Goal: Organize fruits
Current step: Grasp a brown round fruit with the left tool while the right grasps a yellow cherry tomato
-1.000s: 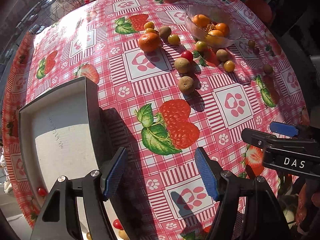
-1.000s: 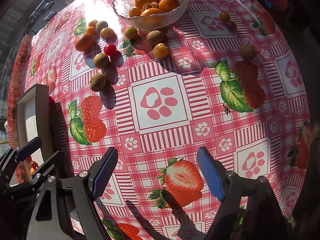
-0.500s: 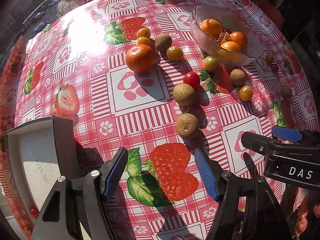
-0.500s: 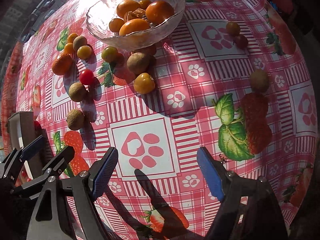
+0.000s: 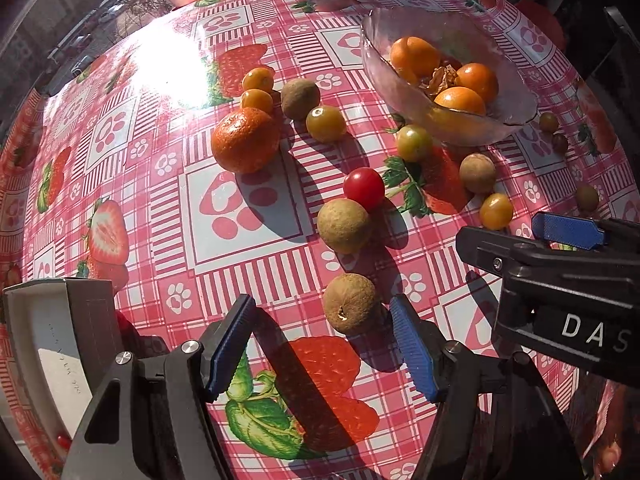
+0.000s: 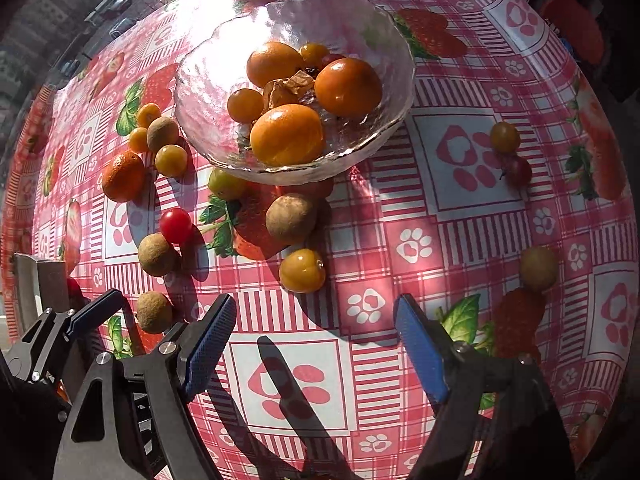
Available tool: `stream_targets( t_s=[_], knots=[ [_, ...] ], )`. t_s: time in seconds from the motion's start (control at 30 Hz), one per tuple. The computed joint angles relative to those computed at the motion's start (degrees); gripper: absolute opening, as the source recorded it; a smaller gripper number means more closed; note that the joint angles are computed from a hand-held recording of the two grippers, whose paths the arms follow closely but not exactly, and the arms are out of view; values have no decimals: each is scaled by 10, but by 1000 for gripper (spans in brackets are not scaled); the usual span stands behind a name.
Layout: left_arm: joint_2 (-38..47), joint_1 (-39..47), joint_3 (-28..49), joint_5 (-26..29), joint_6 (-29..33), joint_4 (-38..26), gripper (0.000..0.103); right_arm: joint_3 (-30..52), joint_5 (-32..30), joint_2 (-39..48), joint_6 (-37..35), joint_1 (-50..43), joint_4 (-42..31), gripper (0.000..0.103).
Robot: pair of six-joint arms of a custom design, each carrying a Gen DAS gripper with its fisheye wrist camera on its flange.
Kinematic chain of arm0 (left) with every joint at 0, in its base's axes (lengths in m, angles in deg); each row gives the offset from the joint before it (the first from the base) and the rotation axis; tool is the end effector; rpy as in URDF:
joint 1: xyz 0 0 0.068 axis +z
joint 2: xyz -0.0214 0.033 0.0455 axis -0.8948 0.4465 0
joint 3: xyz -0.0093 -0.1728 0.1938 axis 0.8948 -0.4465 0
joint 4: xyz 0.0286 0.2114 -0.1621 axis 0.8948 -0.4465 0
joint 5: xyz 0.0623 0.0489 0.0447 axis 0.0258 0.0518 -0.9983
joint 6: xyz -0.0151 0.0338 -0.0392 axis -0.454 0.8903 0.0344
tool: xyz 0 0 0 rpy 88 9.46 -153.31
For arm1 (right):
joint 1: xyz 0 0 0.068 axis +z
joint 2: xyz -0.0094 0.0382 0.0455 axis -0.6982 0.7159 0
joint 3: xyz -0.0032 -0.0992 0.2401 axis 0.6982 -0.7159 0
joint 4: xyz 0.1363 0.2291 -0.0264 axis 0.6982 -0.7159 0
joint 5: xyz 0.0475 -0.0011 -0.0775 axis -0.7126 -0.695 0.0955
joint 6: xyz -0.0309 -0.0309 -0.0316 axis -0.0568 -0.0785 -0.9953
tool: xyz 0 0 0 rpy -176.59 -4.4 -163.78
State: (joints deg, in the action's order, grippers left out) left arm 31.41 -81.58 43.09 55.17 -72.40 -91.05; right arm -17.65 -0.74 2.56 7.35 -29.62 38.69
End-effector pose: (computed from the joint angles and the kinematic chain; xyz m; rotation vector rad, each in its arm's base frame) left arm 0.2301 -0.0764 0.1374 0.7287 2.8068 -0.0649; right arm 0.2094 0.0547 0.1360 0.5263 2.8838 0.1364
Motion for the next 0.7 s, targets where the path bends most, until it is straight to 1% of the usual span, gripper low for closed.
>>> stream_targets(
  t_s=[0.07,0.1,0.13,0.17,0.2,0.23,0.27,0.3,0.37,0.53,0.7],
  knots=[
    [12,-16,1,-6,-19,13,70,9,14,11,5,11,6,72],
    [20,-13,1,-5,-18,21,70,21,22,26,9,19,9,63],
    [20,-18,5,-2,-25,17,65,29,29,34,9,26,9,55],
    [18,-22,5,3,-29,16,56,54,36,71,16,38,19,51],
    [19,-28,10,1,-32,15,51,63,40,81,18,43,21,44],
    [20,-30,15,4,-31,11,40,65,40,84,20,44,22,35],
    [18,-35,17,7,-32,7,28,67,37,86,22,43,26,30],
    [20,-40,21,6,-35,5,28,72,32,94,20,36,32,23],
    [23,-38,27,18,-38,2,28,69,23,90,19,28,36,23],
    [8,-12,30,39,-22,-17,28,18,14,13,16,18,24,23],
    [-29,17,28,58,0,-47,28,-13,13,-51,35,37,-3,23]
  ],
)
